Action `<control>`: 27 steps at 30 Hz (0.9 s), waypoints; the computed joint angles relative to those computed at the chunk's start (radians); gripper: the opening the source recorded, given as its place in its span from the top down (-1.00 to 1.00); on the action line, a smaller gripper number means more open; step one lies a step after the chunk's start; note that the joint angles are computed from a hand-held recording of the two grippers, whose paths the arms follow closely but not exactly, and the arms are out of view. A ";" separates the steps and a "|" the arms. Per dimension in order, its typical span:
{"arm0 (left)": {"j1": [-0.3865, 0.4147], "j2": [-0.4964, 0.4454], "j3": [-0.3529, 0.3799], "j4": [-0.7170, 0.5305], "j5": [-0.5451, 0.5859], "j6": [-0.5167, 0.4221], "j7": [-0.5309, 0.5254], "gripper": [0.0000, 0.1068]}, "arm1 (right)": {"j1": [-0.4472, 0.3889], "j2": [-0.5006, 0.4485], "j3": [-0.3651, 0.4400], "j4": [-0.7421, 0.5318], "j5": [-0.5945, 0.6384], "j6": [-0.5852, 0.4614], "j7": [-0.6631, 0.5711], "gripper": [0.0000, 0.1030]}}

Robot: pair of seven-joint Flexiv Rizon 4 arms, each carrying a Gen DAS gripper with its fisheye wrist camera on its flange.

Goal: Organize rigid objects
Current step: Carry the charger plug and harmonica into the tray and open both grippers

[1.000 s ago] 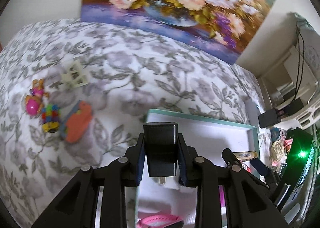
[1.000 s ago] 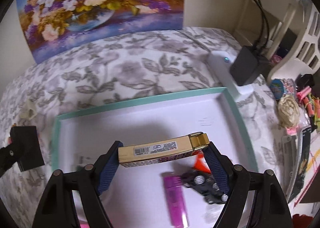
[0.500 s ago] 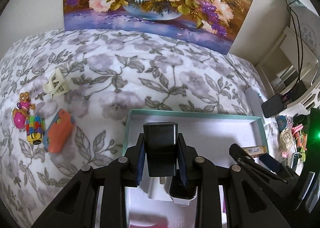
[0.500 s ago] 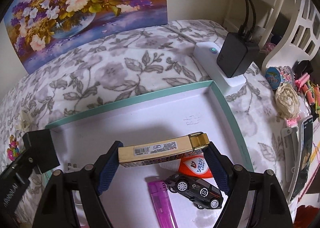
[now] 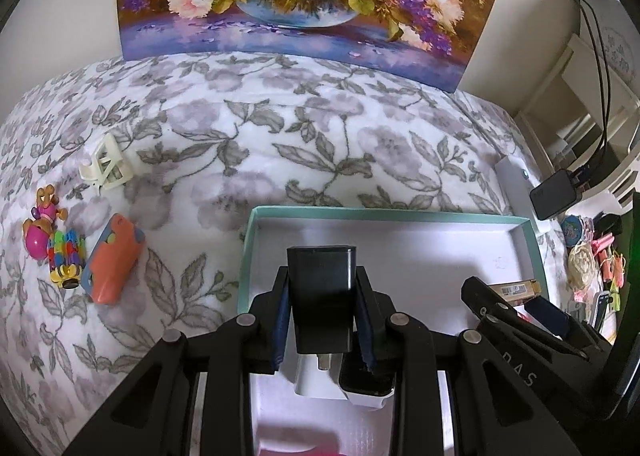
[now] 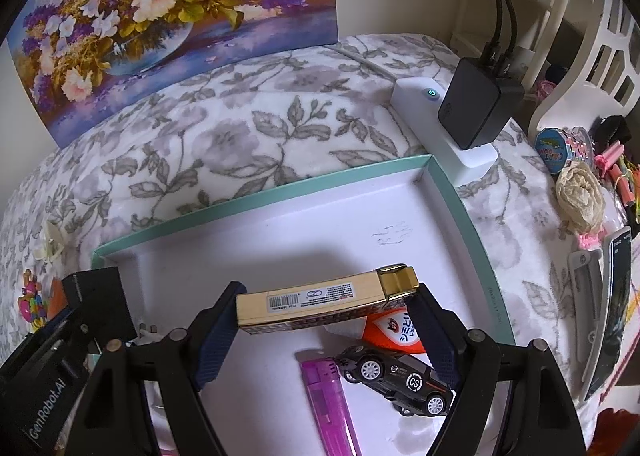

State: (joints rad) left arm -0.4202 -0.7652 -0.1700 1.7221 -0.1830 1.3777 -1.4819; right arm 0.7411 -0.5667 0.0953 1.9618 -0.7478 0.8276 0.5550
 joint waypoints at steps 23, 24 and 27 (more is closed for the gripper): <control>-0.007 0.040 0.037 -0.005 0.010 -0.023 -0.040 0.21 | 0.007 0.009 0.016 -0.045 0.017 -0.091 -0.067 -1.00; -0.006 0.041 0.038 -0.006 0.010 -0.027 -0.043 0.20 | 0.005 0.010 0.019 -0.049 0.023 -0.094 -0.070 -1.00; -0.005 0.043 0.046 -0.011 0.012 -0.045 -0.056 -0.04 | 0.002 0.016 0.027 -0.055 0.043 -0.100 -0.076 -1.00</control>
